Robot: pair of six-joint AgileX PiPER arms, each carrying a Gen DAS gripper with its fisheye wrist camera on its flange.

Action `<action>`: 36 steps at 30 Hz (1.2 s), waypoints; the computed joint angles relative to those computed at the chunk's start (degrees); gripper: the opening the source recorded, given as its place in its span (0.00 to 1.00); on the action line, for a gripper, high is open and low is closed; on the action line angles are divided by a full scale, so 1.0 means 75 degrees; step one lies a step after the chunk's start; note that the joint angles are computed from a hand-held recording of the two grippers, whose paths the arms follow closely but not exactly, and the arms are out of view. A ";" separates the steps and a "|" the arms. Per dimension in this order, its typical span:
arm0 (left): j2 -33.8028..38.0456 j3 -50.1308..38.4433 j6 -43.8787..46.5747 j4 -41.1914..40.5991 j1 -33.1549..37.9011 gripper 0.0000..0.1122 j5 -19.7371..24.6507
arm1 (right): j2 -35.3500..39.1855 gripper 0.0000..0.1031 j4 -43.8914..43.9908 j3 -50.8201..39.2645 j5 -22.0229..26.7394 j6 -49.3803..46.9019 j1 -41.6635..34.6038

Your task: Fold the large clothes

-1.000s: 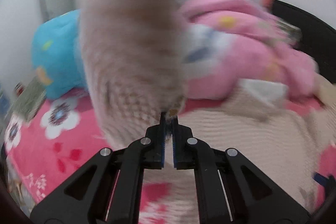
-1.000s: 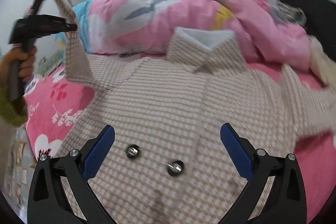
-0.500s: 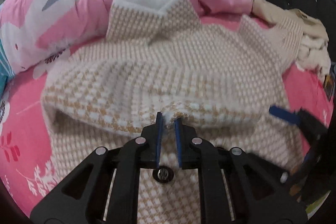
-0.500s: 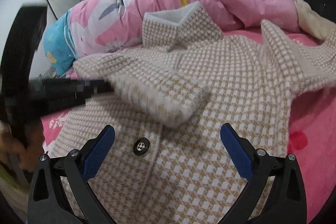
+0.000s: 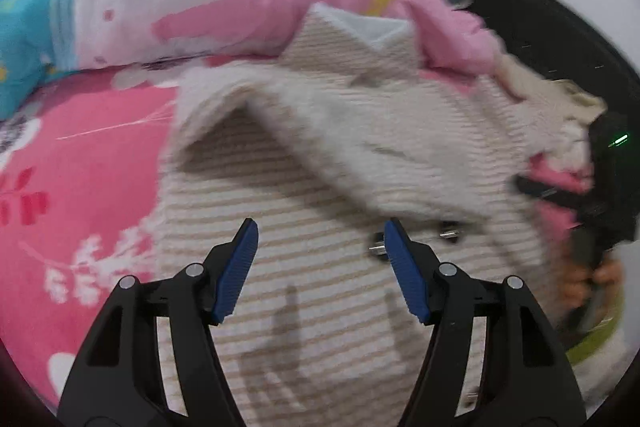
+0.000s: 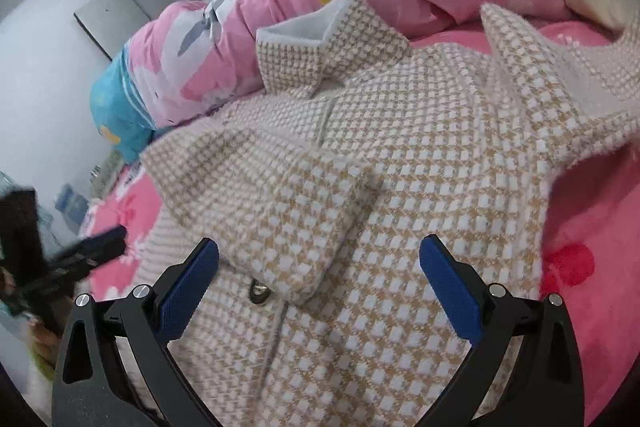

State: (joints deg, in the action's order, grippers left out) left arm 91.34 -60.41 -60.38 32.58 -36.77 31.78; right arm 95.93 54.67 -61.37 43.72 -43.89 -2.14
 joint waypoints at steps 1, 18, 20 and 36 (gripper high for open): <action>0.0115 0.0009 -0.0343 0.0372 -0.0044 0.56 0.0238 | 0.0079 0.91 -0.0085 -0.0156 0.0217 0.0172 -0.0033; 0.0939 0.1042 -0.2520 0.1901 0.0525 0.56 -0.0776 | 0.2349 0.26 -0.2710 -0.3130 0.1290 0.3764 0.1133; 0.0885 0.1134 -0.2775 0.2098 0.0532 0.56 -0.0793 | 0.2133 0.11 -0.3399 -0.3228 0.1073 0.4137 0.1406; 0.0485 0.1535 -0.2015 0.1188 0.1131 0.56 -0.1578 | 0.2920 0.09 -0.6184 -0.5679 0.1293 0.5780 0.1111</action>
